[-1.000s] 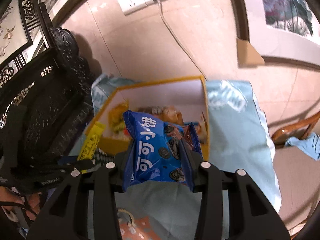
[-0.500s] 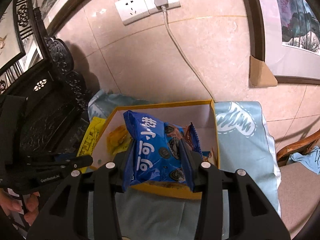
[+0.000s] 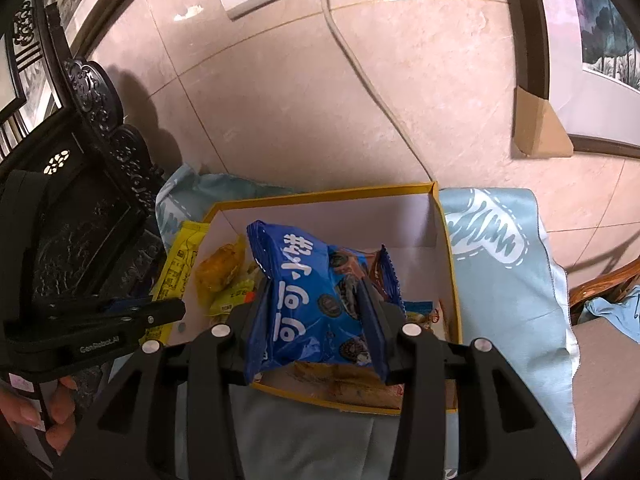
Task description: Organize snacks
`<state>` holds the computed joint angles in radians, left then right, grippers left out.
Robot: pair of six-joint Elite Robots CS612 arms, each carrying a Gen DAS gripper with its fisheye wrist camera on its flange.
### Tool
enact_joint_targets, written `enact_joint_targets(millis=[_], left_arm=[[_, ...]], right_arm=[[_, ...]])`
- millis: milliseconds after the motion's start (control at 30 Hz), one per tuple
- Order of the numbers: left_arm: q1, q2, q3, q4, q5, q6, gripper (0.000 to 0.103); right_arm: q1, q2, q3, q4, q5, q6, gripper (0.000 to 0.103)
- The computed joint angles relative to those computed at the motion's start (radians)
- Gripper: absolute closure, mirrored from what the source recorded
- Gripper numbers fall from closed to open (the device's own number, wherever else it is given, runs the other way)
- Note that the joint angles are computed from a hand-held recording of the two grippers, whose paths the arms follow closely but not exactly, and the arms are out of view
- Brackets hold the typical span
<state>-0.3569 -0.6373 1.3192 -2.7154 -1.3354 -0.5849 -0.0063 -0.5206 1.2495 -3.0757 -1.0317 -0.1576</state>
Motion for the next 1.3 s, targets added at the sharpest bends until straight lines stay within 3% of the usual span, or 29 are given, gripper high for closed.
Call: enact_joint_targets(millis=[100,133,167,200,267,400,533,700,1100,1233,1300], left_arm=[[0.006,0.013,-0.02,0.01,-0.007,-0.022,0.08],[0.008,0.019,-0.027,0.01,0.003,-0.049,0.054],[0.007,0.022,-0.034,0.026,0.029,-0.084,0.007],[0.002,0.022,-0.033,0.03,0.069,-0.108,0.002],[-0.011,0.018,-0.022,0.023,0.16,-0.117,0.002],[-0.016,0.006,-0.007,0.068,0.154,-0.124,0.002],[-0.028,-0.017,0.038,0.051,0.164,-0.114,0.002],[-0.043,-0.044,0.092,0.04,0.171,-0.123,0.002],[-0.086,-0.112,0.197,-0.012,0.22,-0.126,0.002],[-0.122,-0.128,0.206,0.059,0.363,-0.133,0.002],[-0.126,-0.133,0.214,0.051,0.363,-0.121,0.002]], right_arm=[[0.006,0.008,-0.018,0.018,-0.02,0.006,0.057],[0.009,0.011,-0.025,0.035,-0.029,0.001,0.056],[0.015,0.013,-0.032,0.047,-0.054,-0.007,0.053],[0.019,0.015,-0.032,0.042,-0.073,-0.014,0.046],[0.025,0.01,-0.014,-0.006,-0.106,-0.02,0.032],[0.019,-0.007,0.035,-0.062,-0.099,-0.028,0.031],[0.006,-0.031,0.09,-0.083,-0.088,-0.018,0.03],[-0.015,-0.064,0.169,-0.151,-0.072,0.03,0.008],[-0.033,-0.128,0.285,-0.252,-0.054,-0.005,0.007],[-0.035,-0.142,0.309,-0.265,-0.045,-0.021,0.007],[-0.036,-0.148,0.32,-0.269,-0.04,-0.028,0.007]])
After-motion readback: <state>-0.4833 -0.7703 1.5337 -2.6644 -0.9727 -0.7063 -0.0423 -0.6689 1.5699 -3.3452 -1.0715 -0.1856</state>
